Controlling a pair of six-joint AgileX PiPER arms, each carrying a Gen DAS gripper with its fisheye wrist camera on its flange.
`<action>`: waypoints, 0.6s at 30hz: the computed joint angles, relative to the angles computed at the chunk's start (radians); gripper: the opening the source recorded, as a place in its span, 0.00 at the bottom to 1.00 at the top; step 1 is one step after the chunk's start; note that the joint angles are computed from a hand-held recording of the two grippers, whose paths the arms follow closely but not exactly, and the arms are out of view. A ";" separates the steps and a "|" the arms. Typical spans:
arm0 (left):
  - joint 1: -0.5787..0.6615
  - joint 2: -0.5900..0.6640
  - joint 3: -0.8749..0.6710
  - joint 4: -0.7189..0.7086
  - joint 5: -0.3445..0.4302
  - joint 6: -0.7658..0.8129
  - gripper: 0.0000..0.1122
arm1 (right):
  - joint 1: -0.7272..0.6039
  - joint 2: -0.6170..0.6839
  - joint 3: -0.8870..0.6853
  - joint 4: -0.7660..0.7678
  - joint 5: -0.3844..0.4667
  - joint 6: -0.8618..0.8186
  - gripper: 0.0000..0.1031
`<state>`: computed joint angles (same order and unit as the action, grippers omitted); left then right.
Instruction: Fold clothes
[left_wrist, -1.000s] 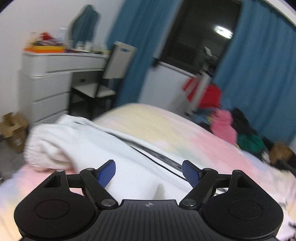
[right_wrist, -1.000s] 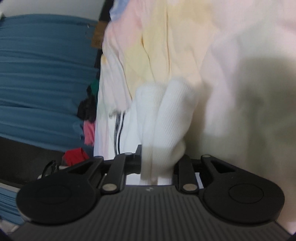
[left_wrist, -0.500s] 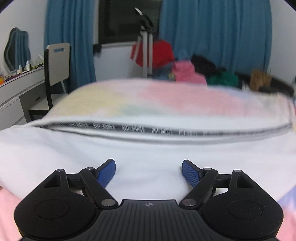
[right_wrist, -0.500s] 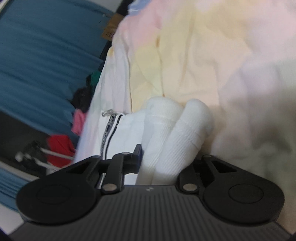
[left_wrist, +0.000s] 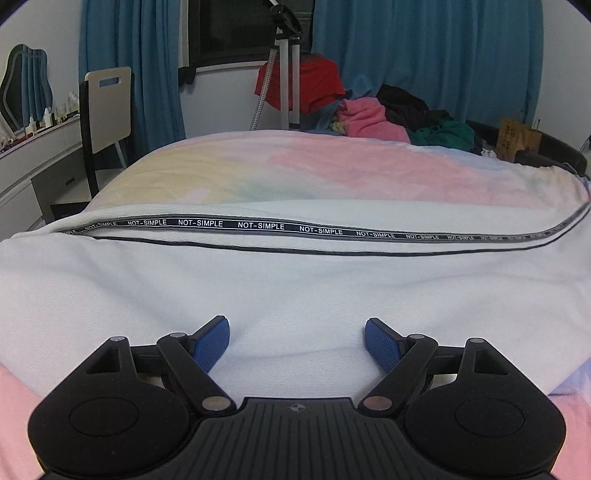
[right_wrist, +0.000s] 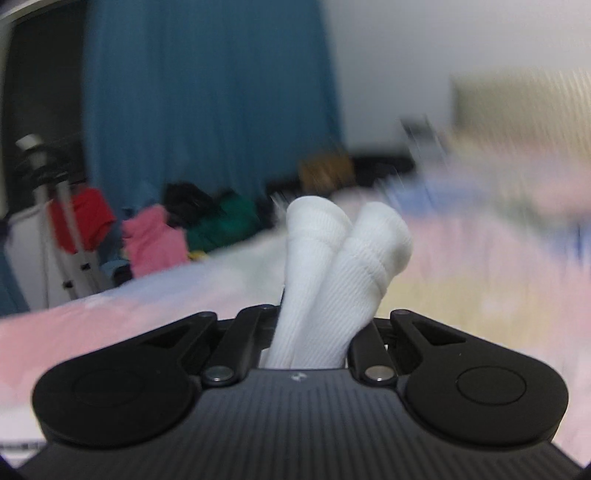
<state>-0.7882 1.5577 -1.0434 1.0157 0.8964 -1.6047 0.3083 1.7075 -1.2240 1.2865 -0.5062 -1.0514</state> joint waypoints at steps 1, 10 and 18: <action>0.004 -0.011 0.005 -0.002 -0.008 -0.005 0.73 | 0.036 -0.018 0.019 -0.076 -0.018 0.022 0.12; 0.028 -0.149 0.068 0.009 -0.022 -0.133 0.72 | 0.338 -0.079 0.198 -0.554 -0.078 0.054 0.11; 0.026 -0.251 0.124 0.015 -0.036 -0.211 0.72 | 0.586 0.021 0.348 -0.471 -0.030 -0.370 0.12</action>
<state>-0.7619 1.3065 -0.9194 1.0304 0.8599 -1.8158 0.8941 1.7280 -0.8764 0.8160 -0.5364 -1.4216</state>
